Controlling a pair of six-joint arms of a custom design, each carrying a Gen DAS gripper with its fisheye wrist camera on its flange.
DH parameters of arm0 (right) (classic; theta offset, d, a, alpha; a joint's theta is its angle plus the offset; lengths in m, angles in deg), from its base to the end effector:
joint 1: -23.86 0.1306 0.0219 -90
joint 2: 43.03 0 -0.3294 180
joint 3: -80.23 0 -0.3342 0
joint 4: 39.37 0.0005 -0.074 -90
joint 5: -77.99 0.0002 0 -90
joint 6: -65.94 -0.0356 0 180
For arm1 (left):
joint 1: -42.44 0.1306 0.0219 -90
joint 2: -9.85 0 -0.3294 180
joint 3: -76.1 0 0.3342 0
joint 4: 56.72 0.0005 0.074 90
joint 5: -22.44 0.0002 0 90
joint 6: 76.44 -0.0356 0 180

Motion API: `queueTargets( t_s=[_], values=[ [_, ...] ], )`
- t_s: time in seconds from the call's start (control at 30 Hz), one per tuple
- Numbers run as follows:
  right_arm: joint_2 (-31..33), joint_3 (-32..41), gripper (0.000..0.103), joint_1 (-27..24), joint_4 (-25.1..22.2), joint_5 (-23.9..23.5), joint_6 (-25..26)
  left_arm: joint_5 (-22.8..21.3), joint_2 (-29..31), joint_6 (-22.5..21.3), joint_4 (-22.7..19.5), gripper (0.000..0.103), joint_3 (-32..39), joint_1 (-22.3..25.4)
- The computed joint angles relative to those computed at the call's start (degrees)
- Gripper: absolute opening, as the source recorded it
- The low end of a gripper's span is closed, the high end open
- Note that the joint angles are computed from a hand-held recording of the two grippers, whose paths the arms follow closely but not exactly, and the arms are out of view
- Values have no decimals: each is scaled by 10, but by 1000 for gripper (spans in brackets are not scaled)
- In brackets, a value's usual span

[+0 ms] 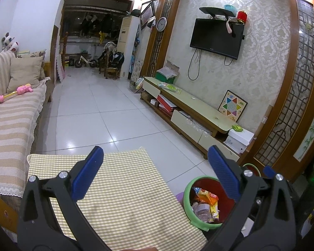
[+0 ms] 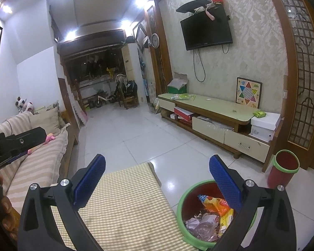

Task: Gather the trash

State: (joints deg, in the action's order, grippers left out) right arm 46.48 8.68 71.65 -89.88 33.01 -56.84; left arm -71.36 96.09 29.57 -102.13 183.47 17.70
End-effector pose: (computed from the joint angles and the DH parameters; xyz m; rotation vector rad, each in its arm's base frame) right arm 0.3009 0.2935 0.5164 0.1884 1.9417 0.0864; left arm 0.3748 -0.1706 0.5345 0.1103 2.0119 -0.3904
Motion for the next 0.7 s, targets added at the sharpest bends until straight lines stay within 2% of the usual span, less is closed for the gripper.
queueTargets(
  t_s=[0.4, 0.53, 0.63, 0.7],
  values=[
    [19, 2, 96, -9, -19, -35, -14, 3, -2, 8, 1, 98, -24, 7],
    [47, -2, 96, -21, -29, -82, -18, 4, 4, 17, -13, 98, -31, 15],
    [88, -10, 96, -36, -41, -135, -19, 23, 8, 28, -34, 98, -46, 35],
    [122, -16, 96, -43, -41, -171, -18, 18, 7, 31, -48, 98, -62, 48]
  ],
)
